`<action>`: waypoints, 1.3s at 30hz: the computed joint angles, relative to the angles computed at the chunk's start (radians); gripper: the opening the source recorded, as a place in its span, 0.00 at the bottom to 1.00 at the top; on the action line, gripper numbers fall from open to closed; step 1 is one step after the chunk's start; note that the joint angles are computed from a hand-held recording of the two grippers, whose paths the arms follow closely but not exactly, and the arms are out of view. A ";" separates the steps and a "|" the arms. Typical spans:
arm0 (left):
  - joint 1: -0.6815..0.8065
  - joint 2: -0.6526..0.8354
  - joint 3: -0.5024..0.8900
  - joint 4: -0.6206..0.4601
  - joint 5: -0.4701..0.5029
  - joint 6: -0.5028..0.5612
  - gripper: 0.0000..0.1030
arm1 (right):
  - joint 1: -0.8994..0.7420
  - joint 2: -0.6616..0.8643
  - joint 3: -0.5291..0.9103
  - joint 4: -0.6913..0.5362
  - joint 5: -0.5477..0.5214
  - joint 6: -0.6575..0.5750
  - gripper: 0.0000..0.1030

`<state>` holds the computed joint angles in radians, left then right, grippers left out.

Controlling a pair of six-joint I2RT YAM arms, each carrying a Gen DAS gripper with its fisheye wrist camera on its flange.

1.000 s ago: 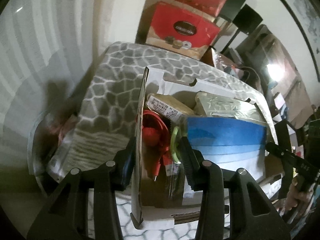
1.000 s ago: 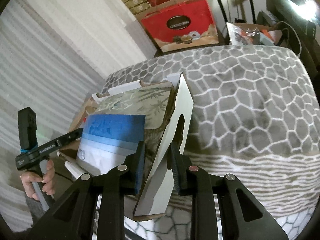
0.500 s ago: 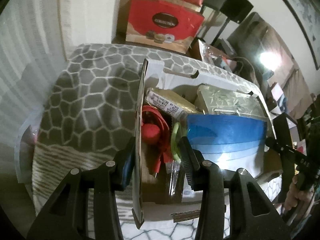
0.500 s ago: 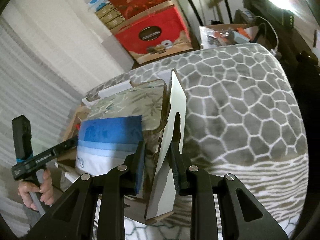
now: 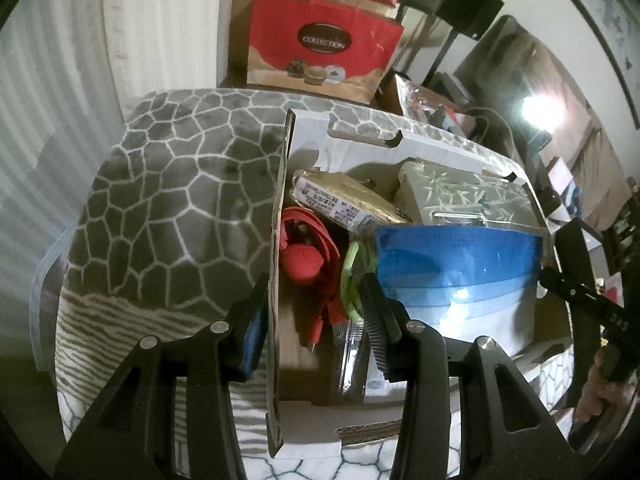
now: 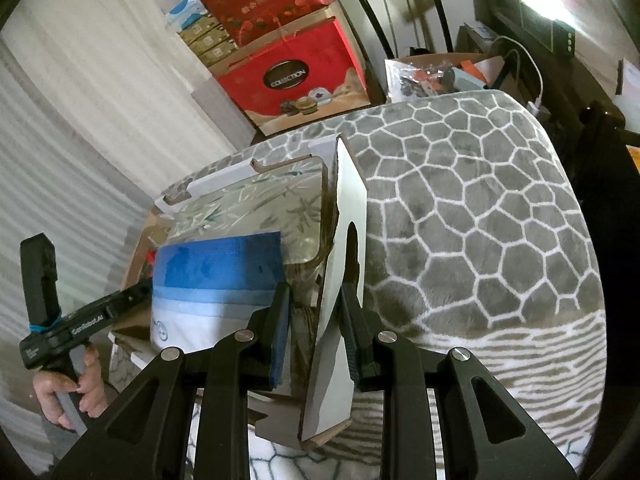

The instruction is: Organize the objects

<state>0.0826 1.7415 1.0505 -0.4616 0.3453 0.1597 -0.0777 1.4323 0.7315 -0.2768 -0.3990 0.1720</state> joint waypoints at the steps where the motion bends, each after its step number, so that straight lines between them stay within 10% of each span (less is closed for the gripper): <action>1: -0.001 0.001 -0.002 0.003 0.001 0.000 0.39 | 0.002 0.005 0.006 0.000 0.008 0.000 0.23; 11: -0.008 0.001 -0.005 0.008 0.000 0.005 0.40 | -0.009 0.013 0.004 0.017 -0.003 -0.006 0.30; 14: 0.015 -0.014 -0.008 0.004 0.023 0.012 0.54 | -0.016 -0.035 -0.018 0.020 -0.007 0.003 0.43; 27: 0.107 -0.379 -0.242 0.077 0.044 0.098 0.89 | 0.223 -0.448 -0.144 -0.117 0.354 0.062 0.75; 39: 0.205 -0.556 -0.325 -0.002 0.099 0.174 0.99 | 0.477 -0.593 -0.181 -0.221 0.624 0.209 0.86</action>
<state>0.2879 1.1856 0.7251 -0.4633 0.4444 0.3340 0.3994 0.8392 0.5509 -0.4983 0.2245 0.3808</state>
